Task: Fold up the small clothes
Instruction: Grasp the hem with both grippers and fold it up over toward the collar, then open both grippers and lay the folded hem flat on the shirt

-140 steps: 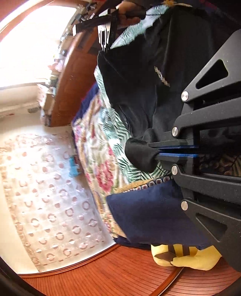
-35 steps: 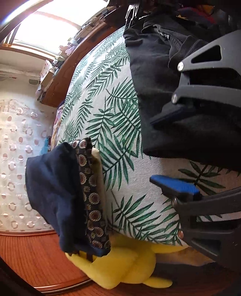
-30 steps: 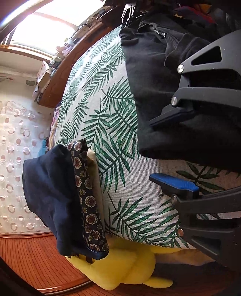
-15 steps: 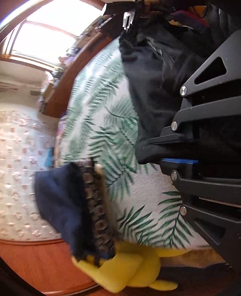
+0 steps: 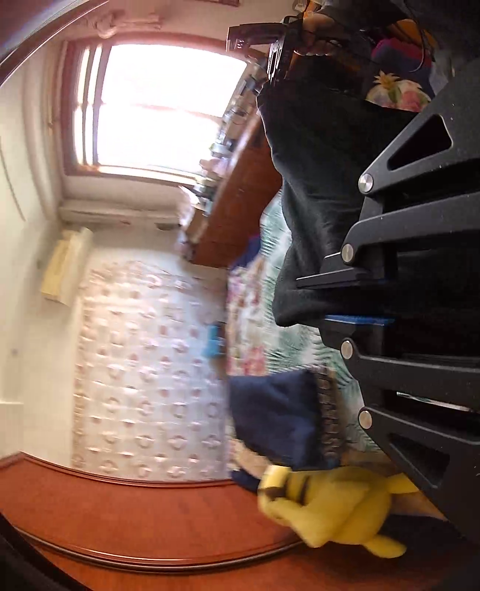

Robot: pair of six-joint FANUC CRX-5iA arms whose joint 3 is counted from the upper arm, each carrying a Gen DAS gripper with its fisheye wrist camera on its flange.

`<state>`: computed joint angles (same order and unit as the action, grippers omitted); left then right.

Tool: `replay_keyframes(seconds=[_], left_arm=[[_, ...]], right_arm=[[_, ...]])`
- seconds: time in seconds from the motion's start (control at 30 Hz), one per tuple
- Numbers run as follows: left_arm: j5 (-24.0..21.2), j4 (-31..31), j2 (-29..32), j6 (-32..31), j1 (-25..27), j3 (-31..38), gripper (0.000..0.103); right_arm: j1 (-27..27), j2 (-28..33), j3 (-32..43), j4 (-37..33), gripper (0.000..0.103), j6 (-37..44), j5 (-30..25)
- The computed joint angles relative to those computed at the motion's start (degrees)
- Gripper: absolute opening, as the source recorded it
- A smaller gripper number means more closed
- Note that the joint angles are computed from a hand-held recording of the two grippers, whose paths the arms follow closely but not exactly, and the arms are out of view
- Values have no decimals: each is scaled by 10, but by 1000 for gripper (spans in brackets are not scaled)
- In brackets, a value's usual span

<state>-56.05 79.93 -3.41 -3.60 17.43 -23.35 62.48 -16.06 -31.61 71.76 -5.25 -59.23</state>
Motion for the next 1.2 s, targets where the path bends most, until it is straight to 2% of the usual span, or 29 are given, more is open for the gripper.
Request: replay_keyframes(seconds=[0.13,0.27,0.43,0.5,0.57,0.67,0.73,0.8,0.87,0.9,0.97,1.03,1.07,1.1,1.13,1.2], left_arm=[[-5,66,-26,-33,-7,-12,12],[0,101,-27,-48,-19,13,12],[21,133,-15,-60,-42,51,12],[46,147,-2,-71,-61,69,12],[101,157,19,-86,-95,96,12],[152,118,75,-62,-125,153,12],[174,80,121,-35,-139,193,12],[206,69,165,-42,-162,221,13],[233,38,216,-35,-181,258,18],[246,20,234,-34,-190,273,24],[263,-67,278,8,-195,322,33],[239,-135,314,78,-185,368,49],[229,-157,319,104,-180,378,52],[210,-194,329,145,-172,394,59],[201,-202,328,157,-169,392,68],[194,-203,316,153,-164,369,77]], right_arm=[[55,-26,-6,50,10,-11,-76],[90,-42,3,96,10,3,-132],[110,-55,21,139,10,39,-166],[108,-56,30,152,10,57,-170],[85,-49,37,156,10,74,-159],[32,-26,59,133,10,112,-135],[-16,2,77,106,10,125,-103],[-70,32,97,74,10,136,-61],[-137,65,110,45,10,134,-4],[-169,90,122,29,11,132,16],[-215,152,161,-3,19,140,23],[-244,202,199,-40,20,150,19],[-257,220,211,-56,20,145,21],[-267,231,217,-72,20,138,27],[-273,236,216,-80,20,132,34],[-276,245,223,-87,20,127,40]])
